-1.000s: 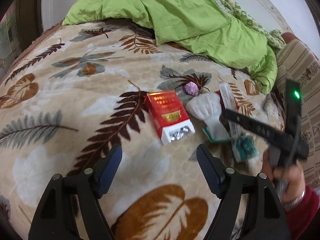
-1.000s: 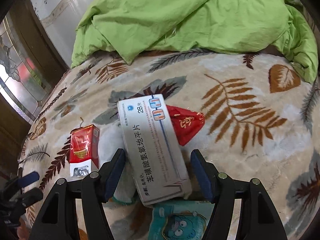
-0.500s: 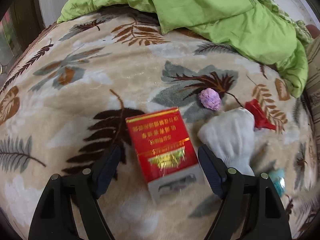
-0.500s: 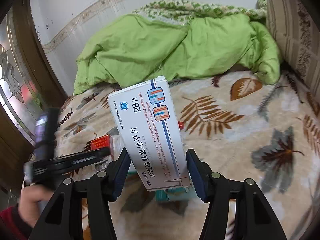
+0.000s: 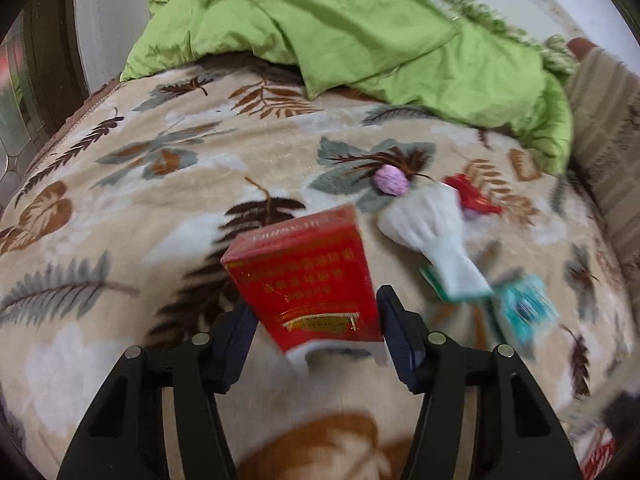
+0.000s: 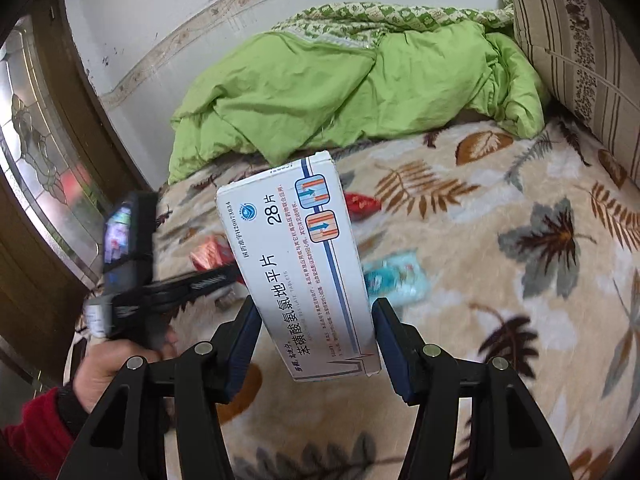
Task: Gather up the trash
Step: 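Lift the white box and red CHUNGHWA pack off the bed and hold them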
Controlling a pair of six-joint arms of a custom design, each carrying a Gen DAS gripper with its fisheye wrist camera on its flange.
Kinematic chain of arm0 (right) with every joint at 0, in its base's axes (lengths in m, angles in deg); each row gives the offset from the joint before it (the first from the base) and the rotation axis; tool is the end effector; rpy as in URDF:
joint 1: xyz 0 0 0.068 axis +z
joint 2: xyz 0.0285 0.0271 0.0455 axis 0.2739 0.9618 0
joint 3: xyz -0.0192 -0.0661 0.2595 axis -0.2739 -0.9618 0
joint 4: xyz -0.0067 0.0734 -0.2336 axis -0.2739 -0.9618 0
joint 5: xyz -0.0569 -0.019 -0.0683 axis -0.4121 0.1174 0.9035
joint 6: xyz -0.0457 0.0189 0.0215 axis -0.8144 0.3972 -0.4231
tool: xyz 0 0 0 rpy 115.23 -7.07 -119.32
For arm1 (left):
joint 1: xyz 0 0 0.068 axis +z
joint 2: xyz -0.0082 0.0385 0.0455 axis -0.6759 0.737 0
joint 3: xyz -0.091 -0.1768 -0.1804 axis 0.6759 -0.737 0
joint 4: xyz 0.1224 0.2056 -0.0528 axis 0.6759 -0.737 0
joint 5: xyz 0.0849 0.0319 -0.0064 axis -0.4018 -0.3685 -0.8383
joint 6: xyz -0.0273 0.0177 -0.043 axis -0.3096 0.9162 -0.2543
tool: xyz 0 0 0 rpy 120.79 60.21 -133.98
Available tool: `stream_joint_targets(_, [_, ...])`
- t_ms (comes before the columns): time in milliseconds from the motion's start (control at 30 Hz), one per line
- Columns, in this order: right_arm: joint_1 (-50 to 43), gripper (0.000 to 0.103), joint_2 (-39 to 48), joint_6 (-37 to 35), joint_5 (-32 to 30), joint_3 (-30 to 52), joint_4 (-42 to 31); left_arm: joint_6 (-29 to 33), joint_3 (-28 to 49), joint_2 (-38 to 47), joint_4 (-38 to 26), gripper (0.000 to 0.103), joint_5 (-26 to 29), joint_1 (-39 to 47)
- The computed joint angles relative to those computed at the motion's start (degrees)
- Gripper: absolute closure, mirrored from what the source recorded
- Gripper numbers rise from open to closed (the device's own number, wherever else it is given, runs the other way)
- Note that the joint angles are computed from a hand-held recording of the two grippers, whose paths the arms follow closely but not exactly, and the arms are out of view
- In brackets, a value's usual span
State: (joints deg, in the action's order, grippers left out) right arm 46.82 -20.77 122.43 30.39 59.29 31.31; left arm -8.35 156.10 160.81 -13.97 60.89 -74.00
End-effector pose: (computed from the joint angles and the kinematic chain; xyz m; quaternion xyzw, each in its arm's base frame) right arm 0.2050 0.1077 0.2161 0.1796 0.8872 0.1049 0.4119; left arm 0.3662 -0.2232 0.1877 0.1555 0.9318 -0.1116 0.3085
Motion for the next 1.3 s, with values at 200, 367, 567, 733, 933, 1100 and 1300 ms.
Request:
stream_joint_targets(200, [9.1,0.042,-1.0,5.8,7.3,-1.8,-2.5,1.4,-19.2,-16.1,6.9,0.045,-0.1,-1.8])
stream_joint_targets(367, [16.4,0.042,-1.4,9.2,13.7,-1.7,-5.5,1.4,-32.1,-28.2,11.7,0.045,-3.4,-4.5])
stream_joint_targets(567, [21.7,0.042,-3.2,14.3,18.2,-2.1,-8.3,-0.5,-42.0,-39.3,13.9,0.045,-7.9,-9.6])
stream_joint_targets(733, [26.3,0.042,-3.2,17.5,21.4,-1.4,-11.3,-0.9,-45.9,-43.4,14.5,0.045,-10.2,-12.1])
stream_joint_targets(933, [29.8,0.042,-1.9,20.0,24.3,0.2,-14.7,-0.6,-48.6,-45.7,16.3,0.045,-11.5,-12.8])
stream_joint_targets(1100, [30.2,0.042,-1.5,21.9,24.9,0.8,-16.6,-0.3,-49.2,-46.1,17.2,0.045,-11.0,-12.0])
stream_joint_targets(1300, [31.1,0.042,0.0,23.2,25.7,2.5,-18.7,-0.3,-49.4,-46.1,17.8,0.045,-9.1,-11.1])
